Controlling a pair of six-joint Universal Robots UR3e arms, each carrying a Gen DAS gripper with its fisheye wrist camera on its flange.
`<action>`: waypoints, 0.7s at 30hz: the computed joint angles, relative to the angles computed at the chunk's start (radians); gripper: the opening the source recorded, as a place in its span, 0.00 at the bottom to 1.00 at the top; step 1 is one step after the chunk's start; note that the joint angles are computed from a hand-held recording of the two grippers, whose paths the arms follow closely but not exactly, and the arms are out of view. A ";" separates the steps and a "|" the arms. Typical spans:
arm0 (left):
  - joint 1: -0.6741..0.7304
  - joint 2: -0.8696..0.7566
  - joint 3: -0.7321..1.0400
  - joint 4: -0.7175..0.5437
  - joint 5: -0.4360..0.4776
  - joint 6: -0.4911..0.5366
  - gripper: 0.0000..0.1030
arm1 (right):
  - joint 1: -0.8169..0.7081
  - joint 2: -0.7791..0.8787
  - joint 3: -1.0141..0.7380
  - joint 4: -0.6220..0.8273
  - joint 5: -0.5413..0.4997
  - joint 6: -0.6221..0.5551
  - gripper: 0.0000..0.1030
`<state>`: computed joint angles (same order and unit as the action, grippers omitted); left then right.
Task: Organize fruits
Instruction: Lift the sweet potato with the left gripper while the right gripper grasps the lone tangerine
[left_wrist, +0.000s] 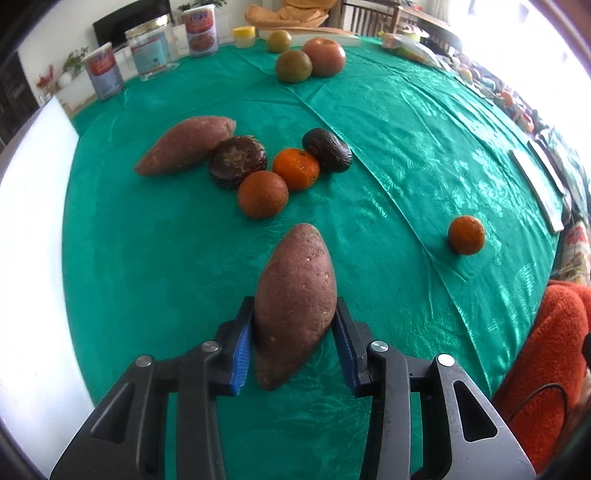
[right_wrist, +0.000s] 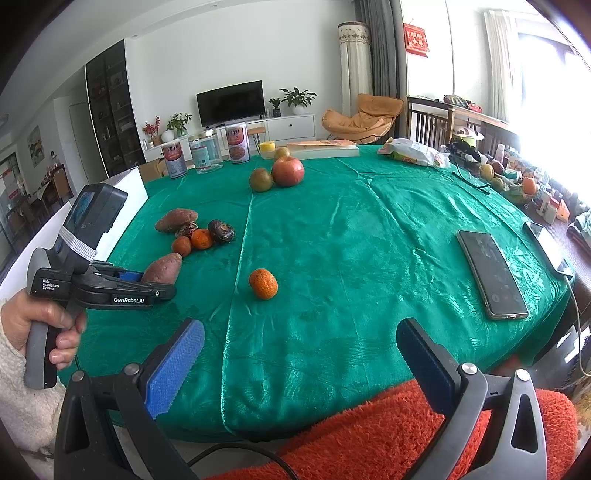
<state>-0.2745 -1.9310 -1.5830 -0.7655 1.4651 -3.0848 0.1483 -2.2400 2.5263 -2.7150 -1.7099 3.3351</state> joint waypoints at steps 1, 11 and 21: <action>0.018 0.020 -0.022 -0.005 -0.031 -0.029 0.40 | -0.005 -0.005 0.002 0.003 0.004 -0.002 1.00; 0.006 0.099 -0.179 0.115 0.037 -0.116 0.48 | -0.017 -0.010 0.003 0.010 0.015 -0.007 1.00; 0.017 0.105 -0.190 0.130 0.047 -0.117 0.60 | -0.311 -0.139 -0.137 0.353 0.336 -0.274 1.00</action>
